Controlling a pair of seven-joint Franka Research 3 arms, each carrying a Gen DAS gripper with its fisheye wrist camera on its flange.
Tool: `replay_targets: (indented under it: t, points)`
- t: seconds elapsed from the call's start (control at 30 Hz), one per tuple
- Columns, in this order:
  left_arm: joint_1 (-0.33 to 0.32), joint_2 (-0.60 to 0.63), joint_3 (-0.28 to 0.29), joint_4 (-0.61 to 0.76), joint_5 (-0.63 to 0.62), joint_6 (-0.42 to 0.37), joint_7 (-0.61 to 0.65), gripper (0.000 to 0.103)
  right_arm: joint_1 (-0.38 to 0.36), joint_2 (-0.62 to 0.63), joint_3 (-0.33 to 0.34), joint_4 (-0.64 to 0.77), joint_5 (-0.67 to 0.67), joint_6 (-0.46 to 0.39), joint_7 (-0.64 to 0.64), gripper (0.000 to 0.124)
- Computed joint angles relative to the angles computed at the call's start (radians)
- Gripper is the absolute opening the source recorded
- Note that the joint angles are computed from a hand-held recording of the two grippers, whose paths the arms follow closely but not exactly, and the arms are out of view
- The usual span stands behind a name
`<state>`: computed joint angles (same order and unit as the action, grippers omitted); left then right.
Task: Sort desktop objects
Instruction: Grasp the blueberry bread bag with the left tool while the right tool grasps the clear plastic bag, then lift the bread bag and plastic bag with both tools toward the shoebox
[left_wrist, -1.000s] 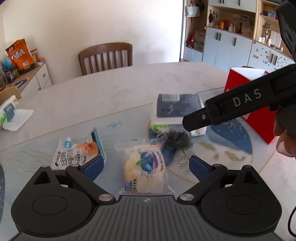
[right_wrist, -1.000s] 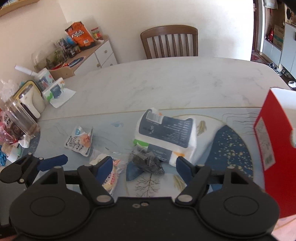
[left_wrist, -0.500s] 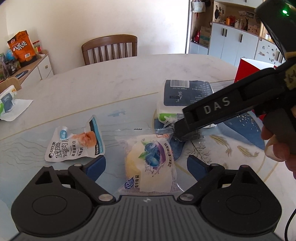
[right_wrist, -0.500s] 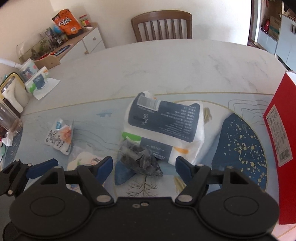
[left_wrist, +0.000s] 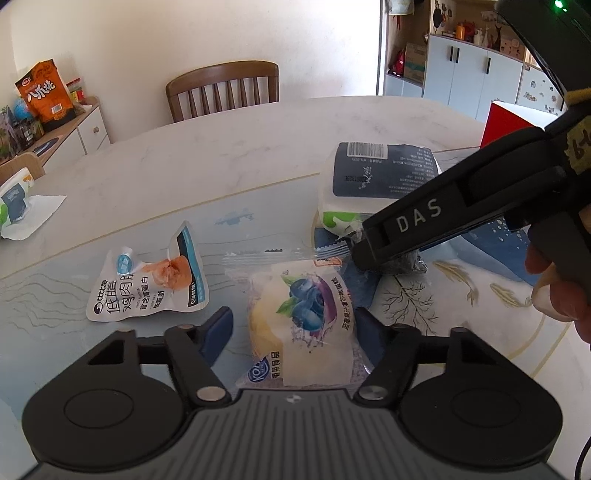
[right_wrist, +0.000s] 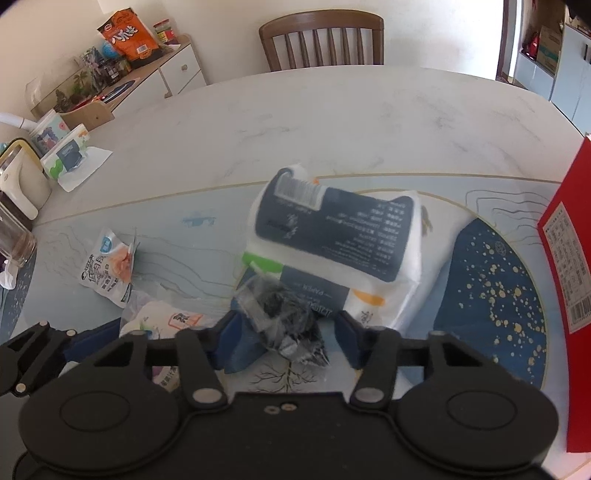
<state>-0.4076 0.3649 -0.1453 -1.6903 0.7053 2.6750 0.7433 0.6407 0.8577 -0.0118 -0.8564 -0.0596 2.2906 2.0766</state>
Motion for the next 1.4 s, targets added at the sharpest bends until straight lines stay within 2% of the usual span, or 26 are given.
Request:
replay_targets:
  t: [0.1,0.2,0.37,0.6,0.97,1.4]
  points:
    - [0.0,0.001,-0.003,0.004,-0.008,-0.012,0.01,0.058,-0.001,0.009,0.003,0.016,0.006,-0.01,0.0,0.042]
    - [0.002,-0.002,-0.005,0.003,-0.017,-0.019,0.01,0.057,-0.001,-0.01,0.002,-0.015,0.006,0.007,0.004,0.033]
    - [0.007,-0.007,-0.008,0.001,-0.03,-0.022,0.016,0.054,-0.012,-0.053,0.012,-0.087,0.02,0.044,0.001,0.026]
    - [0.016,-0.033,-0.018,-0.025,-0.054,-0.021,0.023,0.053,-0.02,-0.13,0.015,-0.202,0.024,0.09,0.019,0.025]
    - [0.025,-0.098,-0.041,-0.08,-0.084,-0.021,0.015,0.053,-0.053,-0.323,0.054,-0.473,0.065,0.182,0.007,0.025]
    - [0.014,-0.146,-0.075,-0.073,-0.111,-0.056,0.004,0.053,-0.098,-0.514,0.092,-0.706,0.111,0.263,0.003,0.025]
